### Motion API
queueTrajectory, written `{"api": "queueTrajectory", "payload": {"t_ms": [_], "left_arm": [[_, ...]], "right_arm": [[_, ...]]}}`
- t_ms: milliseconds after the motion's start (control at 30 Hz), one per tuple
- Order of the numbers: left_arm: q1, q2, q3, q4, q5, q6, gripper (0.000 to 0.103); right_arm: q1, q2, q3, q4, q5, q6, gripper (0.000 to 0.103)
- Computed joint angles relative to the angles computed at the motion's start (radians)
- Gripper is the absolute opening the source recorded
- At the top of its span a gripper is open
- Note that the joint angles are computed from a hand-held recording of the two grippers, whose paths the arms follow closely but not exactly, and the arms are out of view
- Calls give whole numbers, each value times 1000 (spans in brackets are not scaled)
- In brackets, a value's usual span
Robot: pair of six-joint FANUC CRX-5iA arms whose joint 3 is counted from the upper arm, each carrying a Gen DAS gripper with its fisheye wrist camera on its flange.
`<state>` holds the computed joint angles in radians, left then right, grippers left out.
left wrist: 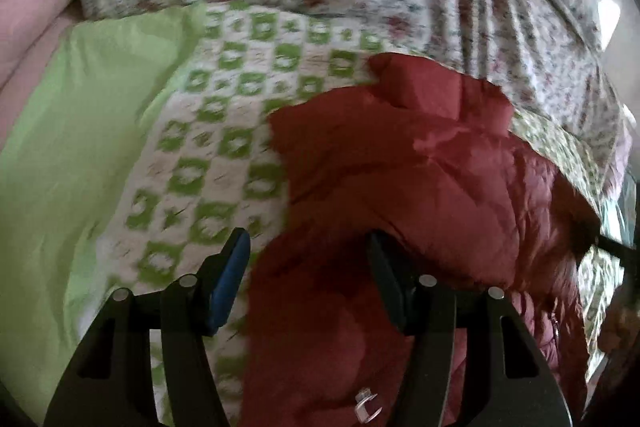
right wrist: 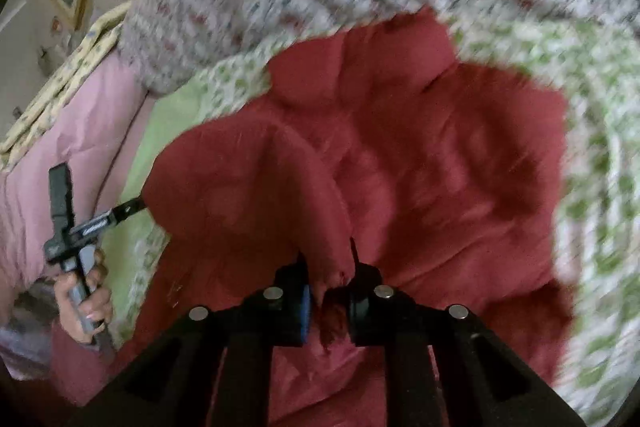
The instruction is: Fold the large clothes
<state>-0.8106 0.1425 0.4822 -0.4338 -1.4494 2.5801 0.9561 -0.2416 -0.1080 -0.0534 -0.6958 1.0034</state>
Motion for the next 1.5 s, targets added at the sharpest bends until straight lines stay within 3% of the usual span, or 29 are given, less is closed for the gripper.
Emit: {"api": "queueTrajectory", "payload": {"t_ms": [233, 433, 567, 733, 833, 933, 967, 1100, 1233, 1367, 1500], "left_arm": [[50, 167, 148, 63, -37, -127, 61], [44, 87, 72, 100, 26, -156, 61], [20, 56, 79, 26, -30, -122, 61], [67, 49, 87, 15, -17, -90, 61], [76, 117, 137, 33, -16, -140, 61], [68, 184, 170, 56, -31, -196, 61], [60, 201, 175, 52, -43, -204, 62], [33, 216, 147, 25, -66, -191, 68], [71, 148, 31, 83, 11, -119, 83], [91, 108, -34, 111, 65, -81, 88], [47, 145, 40, 40, -24, -97, 89]], "right_arm": [[-60, 83, 70, 127, -100, -28, 11], [-96, 115, 58, 107, -106, -38, 11], [-106, 112, 20, 71, -69, -35, 11], [-79, 97, -2, 124, -54, -89, 11], [-77, 74, -11, 126, -35, -116, 22], [-67, 20, -57, 148, 31, -162, 54], [-49, -8, -92, 216, 58, -224, 57], [11, -61, -167, 420, 121, -381, 57], [53, -10, -96, 331, 101, -234, 57], [92, 173, -2, 466, -72, -230, 57], [14, 234, 21, 310, 27, -174, 57]]}}
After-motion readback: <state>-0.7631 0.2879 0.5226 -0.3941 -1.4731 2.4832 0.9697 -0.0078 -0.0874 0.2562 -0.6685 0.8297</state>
